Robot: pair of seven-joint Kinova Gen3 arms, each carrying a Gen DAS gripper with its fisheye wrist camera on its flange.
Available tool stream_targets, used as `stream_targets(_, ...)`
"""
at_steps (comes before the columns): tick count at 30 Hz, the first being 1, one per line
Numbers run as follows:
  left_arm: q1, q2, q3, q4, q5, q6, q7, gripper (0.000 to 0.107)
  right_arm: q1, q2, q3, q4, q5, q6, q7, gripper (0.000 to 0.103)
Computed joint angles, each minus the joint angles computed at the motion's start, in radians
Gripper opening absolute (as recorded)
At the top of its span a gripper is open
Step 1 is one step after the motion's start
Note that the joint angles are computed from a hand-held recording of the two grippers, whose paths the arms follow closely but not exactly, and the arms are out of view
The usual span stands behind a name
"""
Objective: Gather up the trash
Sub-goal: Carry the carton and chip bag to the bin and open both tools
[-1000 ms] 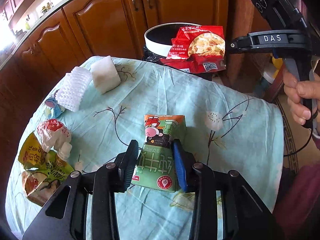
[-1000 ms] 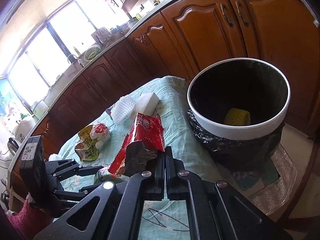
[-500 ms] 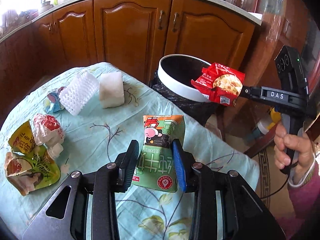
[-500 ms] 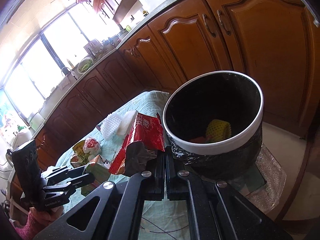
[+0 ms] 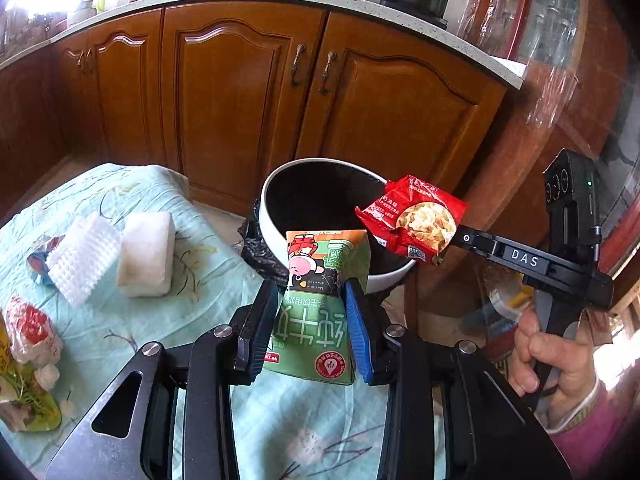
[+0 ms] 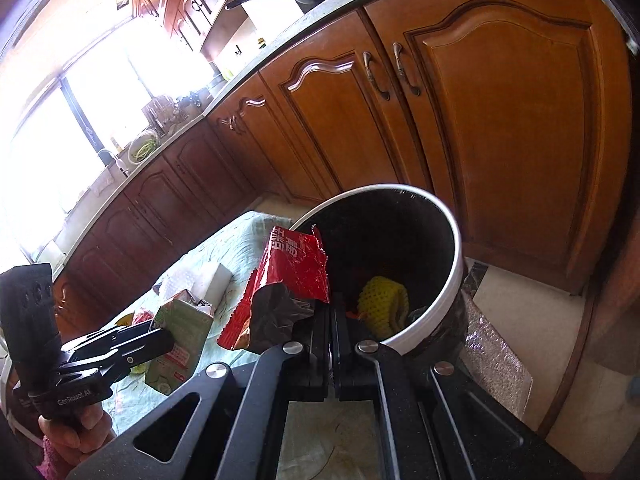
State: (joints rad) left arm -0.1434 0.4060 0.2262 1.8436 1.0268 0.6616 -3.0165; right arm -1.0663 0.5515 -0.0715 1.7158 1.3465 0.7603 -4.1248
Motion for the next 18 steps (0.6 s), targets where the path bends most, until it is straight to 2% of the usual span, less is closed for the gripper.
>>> stream_targets(8, 0.098, 0.054, 0.017, -0.106, -0.11, -0.056, 0.193, 0.033, 0.039, -0.01, 0.011, -0.002, -0.048, -0.011, 0.065, 0.001)
stream_targets(18, 0.164, 0.124, 0.057, -0.213, -0.299, -0.103, 0.436, 0.033, 0.076, -0.006, 0.039, -0.013, -0.12, -0.068, 0.16, 0.001)
